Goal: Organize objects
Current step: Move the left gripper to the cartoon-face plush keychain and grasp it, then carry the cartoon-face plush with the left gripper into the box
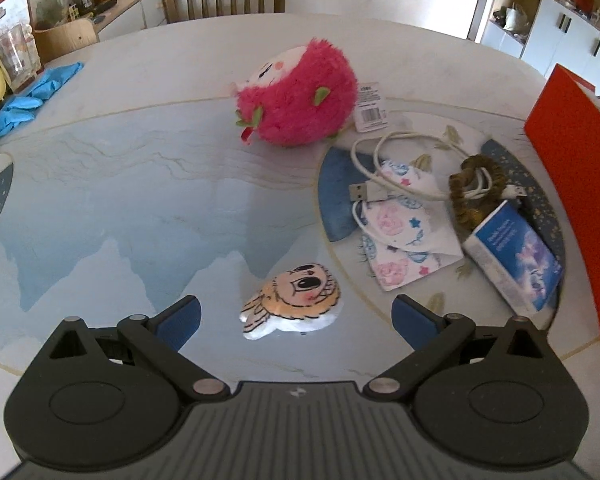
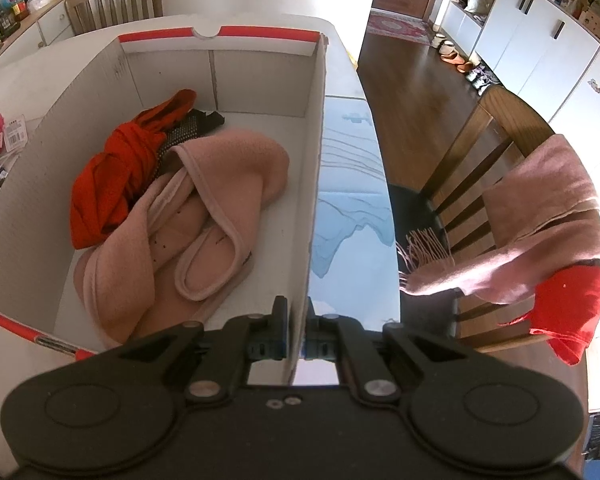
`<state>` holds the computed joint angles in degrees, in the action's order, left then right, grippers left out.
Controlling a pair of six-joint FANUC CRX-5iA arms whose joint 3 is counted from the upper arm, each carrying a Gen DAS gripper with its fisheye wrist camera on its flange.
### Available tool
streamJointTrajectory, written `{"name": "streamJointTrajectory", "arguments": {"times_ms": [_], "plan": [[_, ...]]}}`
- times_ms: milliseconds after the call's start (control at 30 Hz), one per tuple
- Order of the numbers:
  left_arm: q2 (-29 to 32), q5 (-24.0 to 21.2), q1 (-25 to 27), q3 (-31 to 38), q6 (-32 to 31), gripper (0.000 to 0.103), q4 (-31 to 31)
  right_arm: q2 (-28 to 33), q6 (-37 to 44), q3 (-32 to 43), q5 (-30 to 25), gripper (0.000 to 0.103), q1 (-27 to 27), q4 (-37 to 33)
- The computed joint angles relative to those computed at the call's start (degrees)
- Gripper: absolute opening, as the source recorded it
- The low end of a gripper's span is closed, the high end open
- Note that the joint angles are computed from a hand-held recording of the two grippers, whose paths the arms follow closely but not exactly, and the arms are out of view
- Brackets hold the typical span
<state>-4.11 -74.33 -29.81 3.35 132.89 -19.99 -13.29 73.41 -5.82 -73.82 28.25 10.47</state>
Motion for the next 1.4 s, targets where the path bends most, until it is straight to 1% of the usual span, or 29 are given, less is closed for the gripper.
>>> {"name": "streamJointTrajectory", "arguments": {"times_ms": [67,167,233,267,300,333,367,433,500,633,800,933,1133,1267,1400], "plan": [[-0.2,0.2,0.2,-0.4,0.0,0.101,0.2,-0.1,-0.1,0.0,-0.1,0.005,0.0,-0.1],[-0.6,0.8,0.3,-0.9,0.2,0.095,0.3,-0.1,-0.2,-0.2,-0.1,0.005,0.1,0.0],[-0.7,1.0,0.4,-1.1,0.4,0.081,0.5,-0.1,-0.2,-0.3,-0.2,0.005,0.1,0.0],[-0.7,1.0,0.4,-1.1,0.4,0.077,0.5,-0.1,-0.2,-0.4,-0.2,0.005,0.2,0.0],[-0.5,0.7,0.2,-0.9,0.3,0.067,0.2,-0.1,-0.3,-0.4,-0.1,0.005,0.2,0.1],[-0.3,0.4,0.0,-0.6,0.2,0.060,-0.1,-0.2,-0.3,-0.5,-0.1,0.005,0.2,0.1],[-0.2,0.2,-0.2,-0.5,0.1,0.058,-0.4,-0.2,-0.3,-0.5,-0.1,0.005,0.2,0.1],[0.0,-0.1,-0.8,-0.2,0.0,0.050,-1.1,-0.2,-0.4,-0.6,0.1,0.004,0.3,0.2],[-0.3,0.4,-1.0,-0.4,-0.1,0.050,-1.3,-0.3,-0.4,-0.6,0.0,0.004,0.3,0.3],[-0.8,0.9,-1.9,-0.3,0.9,0.044,-2.6,-0.4,-0.6,-0.7,0.1,0.004,0.3,0.4],[-1.6,2.2,-2.2,-0.4,1.8,0.043,-2.6,-0.3,-0.1,-0.5,0.0,0.004,0.1,0.0],[-1.7,2.4,-2.8,0.8,2.1,0.043,-2.0,-0.5,0.1,-0.5,0.1,0.004,0.1,-0.1],[-0.3,2.0,-3.9,4.8,0.9,0.043,-0.3,-0.6,0.7,-0.3,0.1,0.004,-0.2,-0.7],[1.3,3.2,-4.7,7.9,-1.1,0.043,1.2,-0.6,1.3,-0.1,0.1,0.004,-0.6,-1.3],[3.4,5.5,-5.4,11.2,-4.1,0.043,3.9,-0.7,1.8,-0.1,0.2,0.004,-0.8,-1.7]]}}
